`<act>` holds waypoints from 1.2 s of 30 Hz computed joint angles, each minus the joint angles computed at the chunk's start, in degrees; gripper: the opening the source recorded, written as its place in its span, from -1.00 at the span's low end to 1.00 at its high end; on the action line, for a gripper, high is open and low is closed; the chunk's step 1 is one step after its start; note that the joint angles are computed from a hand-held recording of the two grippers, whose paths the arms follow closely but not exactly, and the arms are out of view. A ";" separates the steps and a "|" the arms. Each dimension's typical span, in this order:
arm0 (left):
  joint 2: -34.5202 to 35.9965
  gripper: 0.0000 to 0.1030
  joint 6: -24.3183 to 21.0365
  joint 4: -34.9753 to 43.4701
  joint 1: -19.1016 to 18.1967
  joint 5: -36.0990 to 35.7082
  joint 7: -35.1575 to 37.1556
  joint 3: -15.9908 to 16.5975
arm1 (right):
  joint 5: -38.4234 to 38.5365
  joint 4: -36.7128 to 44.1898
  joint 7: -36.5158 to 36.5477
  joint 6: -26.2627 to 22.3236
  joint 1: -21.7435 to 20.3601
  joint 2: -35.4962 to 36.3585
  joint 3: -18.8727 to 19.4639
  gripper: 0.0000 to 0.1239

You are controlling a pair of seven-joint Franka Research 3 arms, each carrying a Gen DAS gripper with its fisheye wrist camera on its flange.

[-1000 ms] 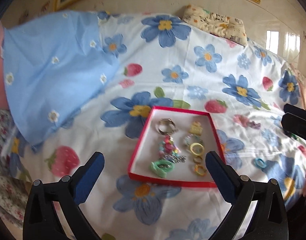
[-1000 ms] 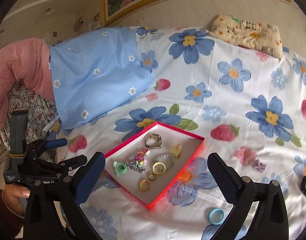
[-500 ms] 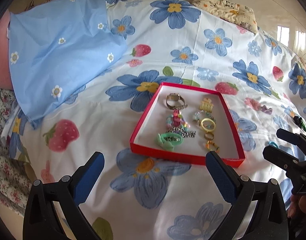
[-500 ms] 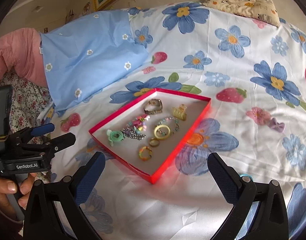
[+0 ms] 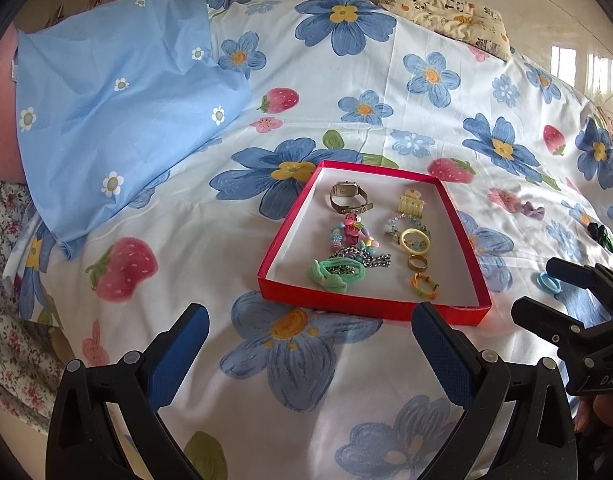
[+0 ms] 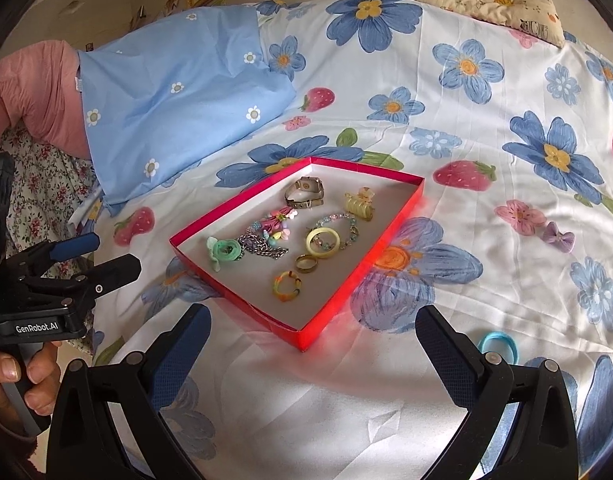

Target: Organize jewelry

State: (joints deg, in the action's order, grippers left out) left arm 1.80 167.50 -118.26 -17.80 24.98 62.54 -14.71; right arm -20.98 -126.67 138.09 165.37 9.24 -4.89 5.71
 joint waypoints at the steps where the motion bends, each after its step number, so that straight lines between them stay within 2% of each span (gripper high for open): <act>1: -0.23 0.99 0.25 -0.34 0.03 0.41 -0.31 0.09 | -0.18 0.06 0.10 -0.15 -0.02 0.00 0.04 0.66; 9: -1.32 0.99 2.56 -1.96 0.34 4.72 -3.67 0.24 | -2.12 -0.30 2.53 -0.02 -0.49 -0.22 0.12 0.66; 17: -1.32 0.99 2.20 -1.85 0.47 9.17 -6.55 0.19 | -3.04 -0.52 3.51 0.12 -1.00 -0.56 0.42 0.66; 36: -1.34 0.99 1.48 -1.71 0.50 7.70 -5.12 0.07 | -3.07 -0.24 3.43 -0.08 -1.01 -0.63 0.47 0.66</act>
State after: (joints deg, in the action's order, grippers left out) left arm 0.47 168.98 -119.97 -17.30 32.68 57.42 -14.63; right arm -24.04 -126.91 141.53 165.29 8.24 -5.53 6.18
